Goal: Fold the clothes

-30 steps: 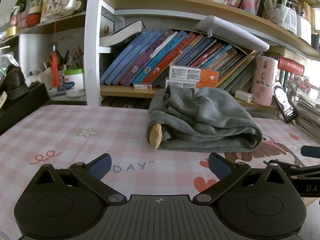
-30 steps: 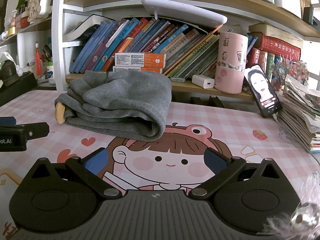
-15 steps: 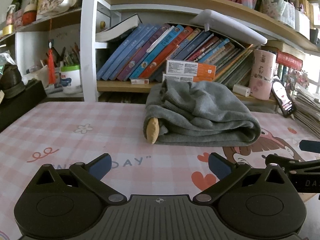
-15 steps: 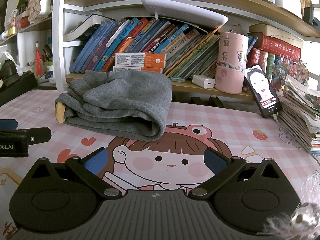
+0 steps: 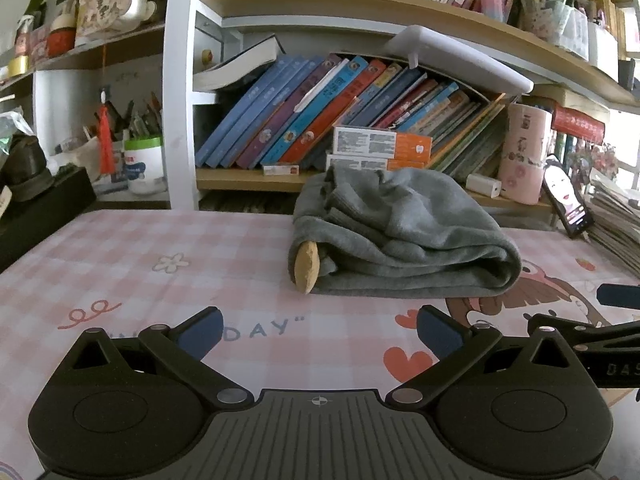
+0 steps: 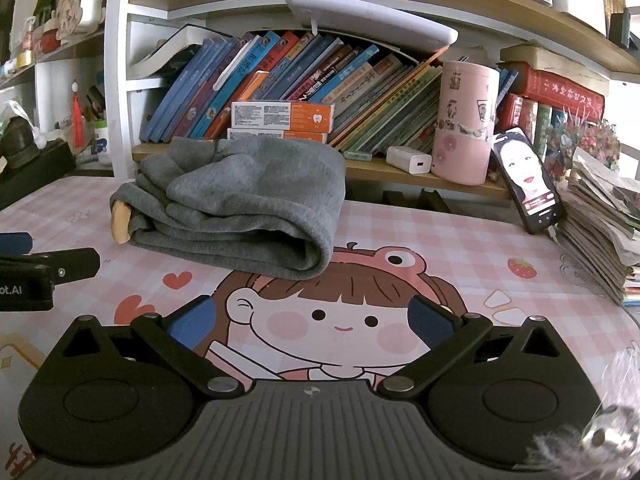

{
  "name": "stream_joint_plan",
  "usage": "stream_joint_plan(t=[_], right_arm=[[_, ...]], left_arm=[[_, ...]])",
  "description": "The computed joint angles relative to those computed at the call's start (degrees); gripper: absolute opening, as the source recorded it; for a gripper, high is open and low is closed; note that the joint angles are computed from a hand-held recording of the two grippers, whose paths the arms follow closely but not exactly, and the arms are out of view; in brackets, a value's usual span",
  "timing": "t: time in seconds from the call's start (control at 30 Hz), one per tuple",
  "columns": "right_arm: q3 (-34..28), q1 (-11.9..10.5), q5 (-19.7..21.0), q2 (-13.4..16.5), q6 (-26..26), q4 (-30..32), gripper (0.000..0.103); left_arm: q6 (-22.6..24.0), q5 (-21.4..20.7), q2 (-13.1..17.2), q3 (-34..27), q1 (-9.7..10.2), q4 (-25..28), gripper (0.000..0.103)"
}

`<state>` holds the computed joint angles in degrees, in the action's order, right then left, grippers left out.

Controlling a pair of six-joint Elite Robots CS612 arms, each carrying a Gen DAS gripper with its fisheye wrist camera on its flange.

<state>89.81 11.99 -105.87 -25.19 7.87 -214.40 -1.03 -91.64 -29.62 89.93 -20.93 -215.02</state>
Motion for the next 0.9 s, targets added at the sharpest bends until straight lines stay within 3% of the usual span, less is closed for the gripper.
stream_joint_plan(t=[0.9], right_arm=[[-0.7,0.7,-2.0,0.4,-2.5,-0.4,0.103]], left_arm=[[-2.5,0.2,-0.3,-0.2,0.24,2.5,0.103]])
